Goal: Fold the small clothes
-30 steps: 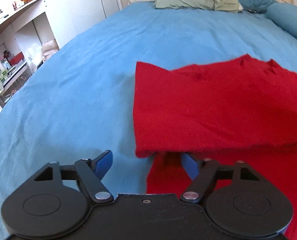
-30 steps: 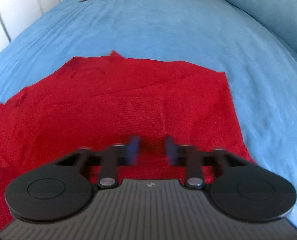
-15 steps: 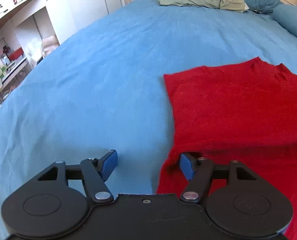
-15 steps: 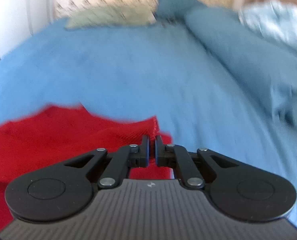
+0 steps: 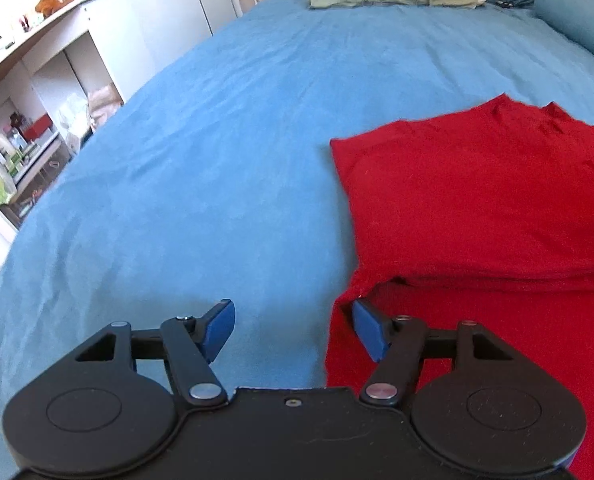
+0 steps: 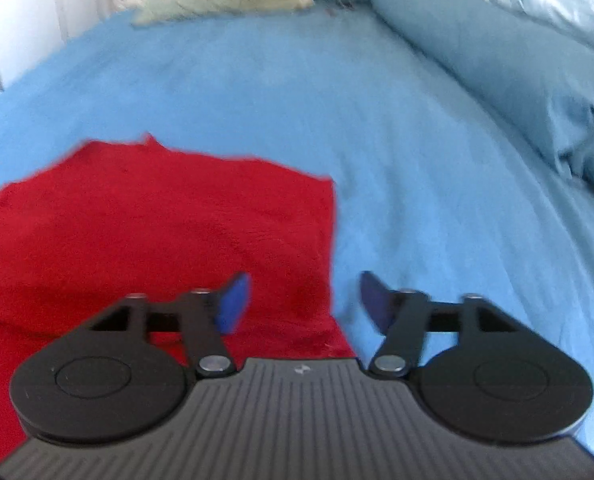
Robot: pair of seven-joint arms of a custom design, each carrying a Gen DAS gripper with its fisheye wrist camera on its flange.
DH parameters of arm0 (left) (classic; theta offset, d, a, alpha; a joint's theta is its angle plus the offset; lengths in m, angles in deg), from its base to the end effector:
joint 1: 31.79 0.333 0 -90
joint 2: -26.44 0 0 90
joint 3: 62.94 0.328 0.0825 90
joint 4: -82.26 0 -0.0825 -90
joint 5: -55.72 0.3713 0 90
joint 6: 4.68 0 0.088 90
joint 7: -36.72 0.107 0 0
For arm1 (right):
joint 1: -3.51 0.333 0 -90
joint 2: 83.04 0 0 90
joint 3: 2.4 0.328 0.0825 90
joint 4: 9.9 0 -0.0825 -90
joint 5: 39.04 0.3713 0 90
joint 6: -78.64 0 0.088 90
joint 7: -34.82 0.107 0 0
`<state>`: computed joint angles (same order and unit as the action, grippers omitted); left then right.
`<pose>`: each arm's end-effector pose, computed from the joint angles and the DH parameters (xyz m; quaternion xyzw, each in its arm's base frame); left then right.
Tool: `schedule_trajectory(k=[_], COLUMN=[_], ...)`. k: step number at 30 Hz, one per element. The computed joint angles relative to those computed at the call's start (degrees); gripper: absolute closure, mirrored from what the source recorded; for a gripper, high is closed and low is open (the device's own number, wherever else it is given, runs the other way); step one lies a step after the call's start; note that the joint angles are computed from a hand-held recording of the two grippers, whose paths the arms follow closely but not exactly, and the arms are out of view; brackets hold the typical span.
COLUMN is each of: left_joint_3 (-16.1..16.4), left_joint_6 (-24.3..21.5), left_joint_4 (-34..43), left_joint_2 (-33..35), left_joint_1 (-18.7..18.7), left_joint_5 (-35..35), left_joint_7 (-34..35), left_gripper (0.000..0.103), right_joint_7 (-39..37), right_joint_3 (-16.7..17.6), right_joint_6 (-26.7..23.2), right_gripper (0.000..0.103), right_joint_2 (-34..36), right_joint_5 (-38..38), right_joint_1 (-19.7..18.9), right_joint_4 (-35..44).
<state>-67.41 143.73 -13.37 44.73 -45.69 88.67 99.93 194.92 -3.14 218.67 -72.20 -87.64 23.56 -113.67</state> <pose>0.6498 -0.2194 0.5031 -0.5771 0.7374 -0.1875 0.2969 0.6044 0.2113 0.5016 -0.5335 0.7533 -0.3293 0.1986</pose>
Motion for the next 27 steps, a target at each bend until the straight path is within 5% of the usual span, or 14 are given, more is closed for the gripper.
schedule_trajectory(k=[6, 10, 12, 17, 22, 27], left_joint_3=[-0.31, 0.14, 0.61, 1.58, -0.5, -3.98], left_joint_6=[5.78, 8.37, 9.37, 13.54, 15.14, 16.7], left_joint_4=[-5.83, -9.83, -11.41, -14.39, -16.09, -22.05], left_joint_2=[-4.43, -5.94, -6.45, -8.35, -12.68, -21.77], left_joint_1=[0.18, -0.25, -0.52, -0.39, 1.9, 4.21], left_joint_5=[1.75, 5.37, 8.39, 16.59, 15.44, 6.5], left_joint_7=[-1.94, -5.81, -9.09, -17.99, -19.01, -9.93], left_gripper=[0.031, 0.031, 0.031, 0.031, 0.032, 0.032], right_joint_7=[0.26, 6.71, 17.72, 21.49, 29.56, 22.06], right_joint_3=[-0.25, -1.54, -3.82, -2.97, -0.72, 4.41], right_joint_6=[9.48, 9.26, 13.87, 16.73, 19.53, 14.13], right_gripper=[0.012, 0.012, 0.011, 0.011, 0.007, 0.002], right_joint_2=[1.27, 2.34, 0.94, -1.33, -9.97, -24.57], right_joint_5=[-2.37, -0.95, -9.14, -18.12, -28.31, -20.97], right_joint_1=[-0.08, 0.75, 1.75, 0.46, -1.88, -2.5], right_joint_4=[-1.17, -3.42, -7.07, -10.08, -15.47, -24.05])
